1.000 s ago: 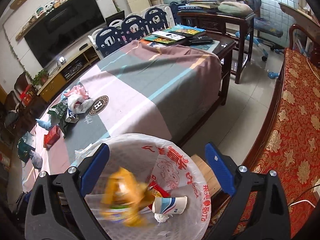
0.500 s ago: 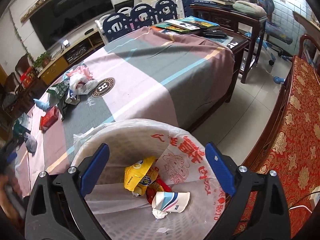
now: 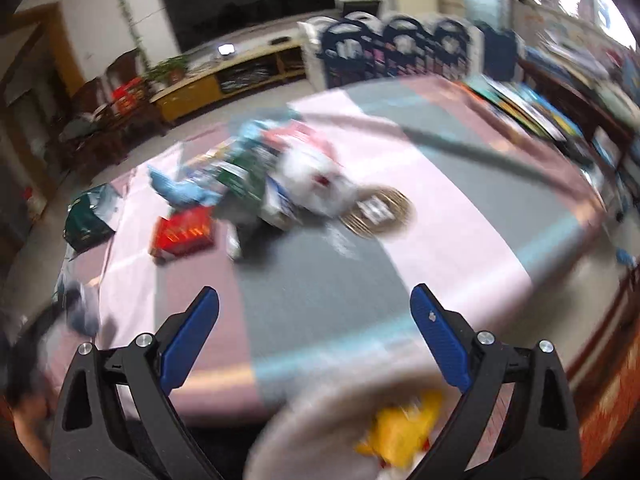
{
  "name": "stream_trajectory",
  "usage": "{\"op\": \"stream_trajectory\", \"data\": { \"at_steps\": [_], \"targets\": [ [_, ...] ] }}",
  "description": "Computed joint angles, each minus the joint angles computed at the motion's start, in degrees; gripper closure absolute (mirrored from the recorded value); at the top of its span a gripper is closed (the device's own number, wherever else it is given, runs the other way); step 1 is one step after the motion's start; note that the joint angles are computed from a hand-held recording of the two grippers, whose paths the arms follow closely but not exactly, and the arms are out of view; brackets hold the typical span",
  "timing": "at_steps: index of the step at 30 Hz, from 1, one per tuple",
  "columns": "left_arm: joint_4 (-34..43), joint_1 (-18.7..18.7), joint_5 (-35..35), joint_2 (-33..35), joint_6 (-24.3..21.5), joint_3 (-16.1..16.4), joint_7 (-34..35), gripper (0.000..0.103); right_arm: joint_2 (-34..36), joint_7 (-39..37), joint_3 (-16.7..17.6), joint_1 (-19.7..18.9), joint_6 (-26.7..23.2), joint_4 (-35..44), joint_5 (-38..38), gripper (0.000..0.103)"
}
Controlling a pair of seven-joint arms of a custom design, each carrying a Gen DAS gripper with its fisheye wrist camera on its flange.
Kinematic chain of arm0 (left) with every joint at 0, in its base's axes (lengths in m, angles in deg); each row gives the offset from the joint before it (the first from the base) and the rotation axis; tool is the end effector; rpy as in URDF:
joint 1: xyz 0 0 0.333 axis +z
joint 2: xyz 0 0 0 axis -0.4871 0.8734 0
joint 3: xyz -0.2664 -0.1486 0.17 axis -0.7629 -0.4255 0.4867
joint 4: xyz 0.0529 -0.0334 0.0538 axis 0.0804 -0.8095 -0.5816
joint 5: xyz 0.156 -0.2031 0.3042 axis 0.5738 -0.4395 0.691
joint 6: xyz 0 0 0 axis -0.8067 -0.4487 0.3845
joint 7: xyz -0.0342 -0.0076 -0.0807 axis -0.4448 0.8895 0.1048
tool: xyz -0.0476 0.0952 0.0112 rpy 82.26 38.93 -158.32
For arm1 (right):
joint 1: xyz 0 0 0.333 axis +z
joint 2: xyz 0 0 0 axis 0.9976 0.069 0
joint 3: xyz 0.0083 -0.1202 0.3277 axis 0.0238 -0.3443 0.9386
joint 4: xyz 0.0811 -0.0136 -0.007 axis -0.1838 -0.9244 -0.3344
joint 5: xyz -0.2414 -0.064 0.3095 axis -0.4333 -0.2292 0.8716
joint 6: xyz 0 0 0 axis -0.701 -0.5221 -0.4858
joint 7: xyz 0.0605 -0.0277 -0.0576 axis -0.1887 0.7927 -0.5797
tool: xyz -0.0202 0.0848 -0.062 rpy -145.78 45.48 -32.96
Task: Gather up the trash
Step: 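Grasp the dark green wrapper with the left tool while the right tool grasps the green packet, then carry the green packet with the right tool and drop it into the wastebasket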
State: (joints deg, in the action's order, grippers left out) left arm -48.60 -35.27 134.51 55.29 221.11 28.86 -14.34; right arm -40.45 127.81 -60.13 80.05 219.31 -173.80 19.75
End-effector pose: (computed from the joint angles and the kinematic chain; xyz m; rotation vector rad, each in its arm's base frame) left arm 0.4840 -0.2167 0.4650 -2.0074 1.5982 -0.8357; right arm 0.4456 0.1034 0.4924 -1.4893 2.0290 -0.6227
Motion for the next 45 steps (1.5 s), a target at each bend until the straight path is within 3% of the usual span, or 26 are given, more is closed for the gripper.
{"op": "stream_trajectory", "data": {
  "at_steps": [2, 4, 7, 9, 11, 12, 13, 20, 23, 25, 34, 39, 45],
  "targets": [
    [-3.43, 1.08, 0.82, -2.43, 3.98, 0.05, -3.9, 0.067, 7.38, 4.63, 5.76, -4.98, -1.15, 8.19, -8.39, 0.009],
    [-3.56, 4.4, 9.88, -3.45, 5.46, -2.32, -11.37, 0.066, 14.89, 10.69, 9.16, -6.91, -6.43, 17.01, -18.55, 0.009],
    [-2.97, 2.22, 4.31, -2.1, 3.23, -1.18, -5.05, 0.066, 24.82, 12.43, 9.48, -3.88, -19.29, 28.74, -26.98, 0.009],
    [-2.13, 1.23, 2.31, -1.47, 0.1, -1.29, -2.48, 0.066, 28.7, 11.47, 8.36, -1.58, -24.69, 33.17, -28.0, 0.01],
    [-0.79, 0.4, 2.96, -0.62, -3.74, -1.8, -1.6, 0.067, 30.17, 8.69, 7.39, -0.19, -26.33, 34.65, -26.19, 0.03],
    [-0.38, -0.04, 3.41, -0.33, -4.96, -1.83, -1.36, 0.067, 30.6, 7.17, 6.97, 0.61, -27.89, 35.21, -25.32, 0.052],
    [-0.08, -0.49, 3.23, -0.08, -5.75, -1.63, -0.84, 0.067, 30.45, 6.11, 6.51, 1.36, -28.98, 35.01, -24.66, 0.067],
    [-1.41, -0.87, 1.08, -0.51, -3.73, 0.14, -0.38, 0.067, 26.31, 6.91, 3.04, 6.59, -26.41, 31.33, -21.9, 0.077],
    [-3.12, 2.12, 10.22, -2.68, 0.45, -0.49, -10.78, 0.068, 22.45, 8.16, 1.67, 8.87, -22.9, 27.93, -19.77, 0.077],
    [-3.66, 3.01, 11.61, -3.31, 1.22, -0.46, -13.28, 0.068, 19.58, 8.21, 0.67, 10.45, -19.92, 24.89, -17.98, 0.077],
    [-5.06, 4.64, 7.99, -3.89, 3.01, 0.02, -12.84, 0.068, 12.46, 9.27, -4.35, 18.69, -16.8, 14.19, -11.35, 0.077],
    [-5.46, 5.43, 6.75, -3.91, 3.83, -0.14, -12.17, 0.068, 12.77, 9.62, -5.99, 20.42, -16.41, 12.38, -6.35, 0.077],
    [-5.27, 5.73, 6.47, -3.62, 3.4, -0.57, -11.75, 0.068, 13.24, 9.64, -6.17, 21.08, -16.1, 12.5, -6.94, 0.077]
  ]
}}
